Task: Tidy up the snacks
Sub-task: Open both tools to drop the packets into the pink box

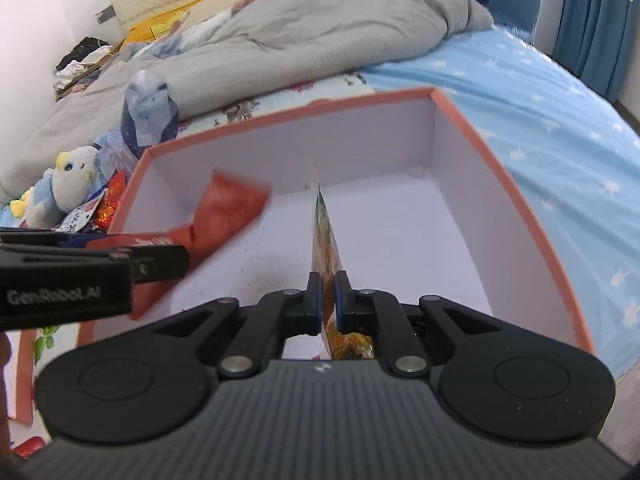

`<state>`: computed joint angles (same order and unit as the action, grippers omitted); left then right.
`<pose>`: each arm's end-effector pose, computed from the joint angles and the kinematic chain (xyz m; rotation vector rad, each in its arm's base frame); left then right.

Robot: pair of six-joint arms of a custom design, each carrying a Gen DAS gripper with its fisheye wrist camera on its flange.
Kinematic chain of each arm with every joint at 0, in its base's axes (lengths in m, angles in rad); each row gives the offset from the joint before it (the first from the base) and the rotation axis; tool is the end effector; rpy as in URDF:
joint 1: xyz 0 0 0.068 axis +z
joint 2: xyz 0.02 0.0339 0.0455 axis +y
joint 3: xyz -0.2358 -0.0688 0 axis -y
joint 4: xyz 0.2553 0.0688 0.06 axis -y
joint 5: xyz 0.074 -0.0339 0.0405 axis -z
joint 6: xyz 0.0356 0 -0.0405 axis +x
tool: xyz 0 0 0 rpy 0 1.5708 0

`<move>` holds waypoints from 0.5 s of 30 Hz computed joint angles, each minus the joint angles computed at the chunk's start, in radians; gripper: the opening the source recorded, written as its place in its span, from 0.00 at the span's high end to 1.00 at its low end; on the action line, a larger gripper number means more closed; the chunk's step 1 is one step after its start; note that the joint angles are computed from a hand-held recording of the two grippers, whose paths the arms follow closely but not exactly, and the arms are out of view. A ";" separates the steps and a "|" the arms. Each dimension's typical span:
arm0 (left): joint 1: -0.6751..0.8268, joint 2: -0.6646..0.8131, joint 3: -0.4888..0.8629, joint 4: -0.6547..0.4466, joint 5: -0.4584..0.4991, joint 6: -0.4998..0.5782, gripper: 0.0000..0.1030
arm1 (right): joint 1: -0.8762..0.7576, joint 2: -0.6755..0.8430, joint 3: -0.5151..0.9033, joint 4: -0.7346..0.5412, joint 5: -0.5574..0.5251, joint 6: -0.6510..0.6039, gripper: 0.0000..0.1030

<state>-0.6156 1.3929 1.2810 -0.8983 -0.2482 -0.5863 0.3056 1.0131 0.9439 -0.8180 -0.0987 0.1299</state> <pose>0.2470 -0.1640 0.2848 -0.0540 2.5403 -0.1521 0.2118 0.0705 0.2709 -0.2607 2.4638 0.3098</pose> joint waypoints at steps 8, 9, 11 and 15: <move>-0.001 -0.017 -0.001 -0.001 -0.004 0.009 0.48 | 0.018 -0.016 -0.003 -0.010 0.034 -0.002 0.88; -0.007 -0.027 -0.002 -0.005 -0.010 0.008 0.48 | 0.017 -0.019 0.000 -0.015 0.028 -0.001 0.88; -0.011 -0.047 -0.006 -0.012 -0.016 0.007 0.48 | 0.013 -0.030 0.006 -0.028 0.015 0.014 0.88; -0.022 -0.101 -0.008 -0.036 -0.038 0.000 0.48 | 0.024 -0.070 0.018 -0.046 0.008 0.039 0.88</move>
<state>-0.6379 1.2920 1.2732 -0.9347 -0.2862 -0.5866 0.3299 0.9428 0.9618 -0.8645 -0.0904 0.1687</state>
